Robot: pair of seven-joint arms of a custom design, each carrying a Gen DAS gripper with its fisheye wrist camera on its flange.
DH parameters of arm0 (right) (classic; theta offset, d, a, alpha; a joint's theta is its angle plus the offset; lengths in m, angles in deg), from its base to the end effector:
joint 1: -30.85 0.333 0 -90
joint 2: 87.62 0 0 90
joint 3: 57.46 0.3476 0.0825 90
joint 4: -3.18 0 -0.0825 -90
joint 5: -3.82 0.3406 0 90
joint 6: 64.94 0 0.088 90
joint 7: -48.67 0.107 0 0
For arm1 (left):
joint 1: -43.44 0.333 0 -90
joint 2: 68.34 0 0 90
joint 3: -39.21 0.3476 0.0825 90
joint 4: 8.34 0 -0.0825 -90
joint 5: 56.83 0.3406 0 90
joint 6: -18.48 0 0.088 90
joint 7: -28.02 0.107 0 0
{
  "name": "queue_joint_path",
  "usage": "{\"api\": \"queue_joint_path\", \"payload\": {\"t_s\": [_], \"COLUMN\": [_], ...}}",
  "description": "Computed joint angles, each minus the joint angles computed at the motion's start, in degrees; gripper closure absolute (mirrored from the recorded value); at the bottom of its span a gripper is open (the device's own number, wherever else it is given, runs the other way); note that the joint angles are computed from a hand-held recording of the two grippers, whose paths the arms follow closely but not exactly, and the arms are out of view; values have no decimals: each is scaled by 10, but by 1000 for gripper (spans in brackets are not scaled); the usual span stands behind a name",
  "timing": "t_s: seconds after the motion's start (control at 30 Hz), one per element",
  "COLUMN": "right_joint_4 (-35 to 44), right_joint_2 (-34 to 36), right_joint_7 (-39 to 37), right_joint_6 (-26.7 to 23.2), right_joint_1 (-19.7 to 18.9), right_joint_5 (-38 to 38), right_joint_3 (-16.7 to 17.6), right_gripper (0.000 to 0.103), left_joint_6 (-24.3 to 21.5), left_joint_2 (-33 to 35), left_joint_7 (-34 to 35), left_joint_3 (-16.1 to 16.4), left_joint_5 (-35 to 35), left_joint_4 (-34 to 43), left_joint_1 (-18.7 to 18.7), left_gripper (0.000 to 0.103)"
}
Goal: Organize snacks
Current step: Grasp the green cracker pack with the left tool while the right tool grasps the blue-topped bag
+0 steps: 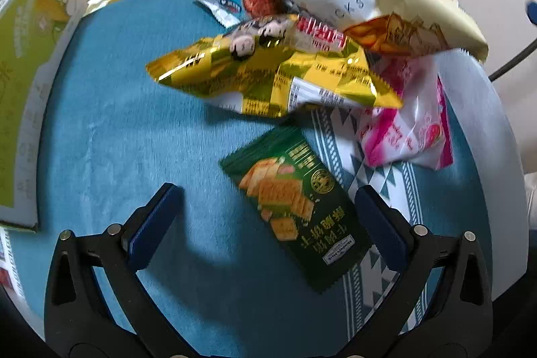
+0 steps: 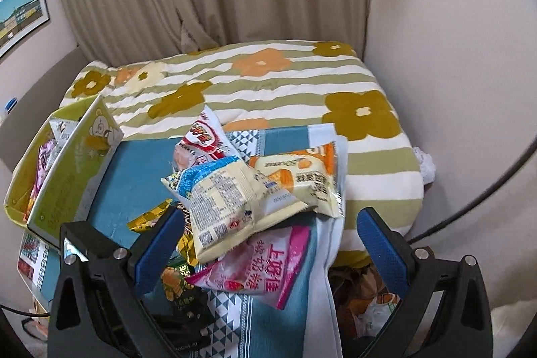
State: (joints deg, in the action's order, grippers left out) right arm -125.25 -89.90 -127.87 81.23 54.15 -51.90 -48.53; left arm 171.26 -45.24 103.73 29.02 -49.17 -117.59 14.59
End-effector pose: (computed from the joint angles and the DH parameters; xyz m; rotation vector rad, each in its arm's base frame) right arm 0.4235 0.2812 0.4738 -1.4823 2.0706 -0.7203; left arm 0.5017 -0.3956 0.3859 -1.4980 2.5628 -0.5123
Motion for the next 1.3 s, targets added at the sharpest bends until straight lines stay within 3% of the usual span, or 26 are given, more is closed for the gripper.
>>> {"api": "queue_joint_path", "payload": {"t_s": [0.3, 0.57, 0.8, 0.83, 0.93, 1.3], "right_joint_4": [21, 47, 47, 48, 47, 72], "right_joint_2": [42, 79, 101, 104, 112, 146], "right_joint_7": [-122, -249, -363, -374, -405, -495], "right_joint_6": [89, 109, 135, 139, 156, 153], "right_joint_1": [-16, -16, -23, -24, -25, -17], "right_joint_5": [40, 113, 198, 209, 235, 296], "right_joint_3": [-24, -35, -39, -41, -43, -46], "right_gripper": [1, 1, 1, 1, 1, 1], "left_joint_6": [-10, -7, -9, -11, -10, -21], "left_joint_2": [-26, -22, -21, -21, -22, -21], "left_joint_7": [43, 84, 122, 131, 155, 199], "left_joint_3": [-4, -7, -20, -22, -28, -34], "left_joint_5": [-10, 2, -14, -19, -28, -78], "left_joint_4": [-34, -25, -21, -20, -18, -11], "left_joint_1": [35, 30, 32, 34, 34, 49], "left_gripper": [2, 21, 31, 34, 60, 62]}}
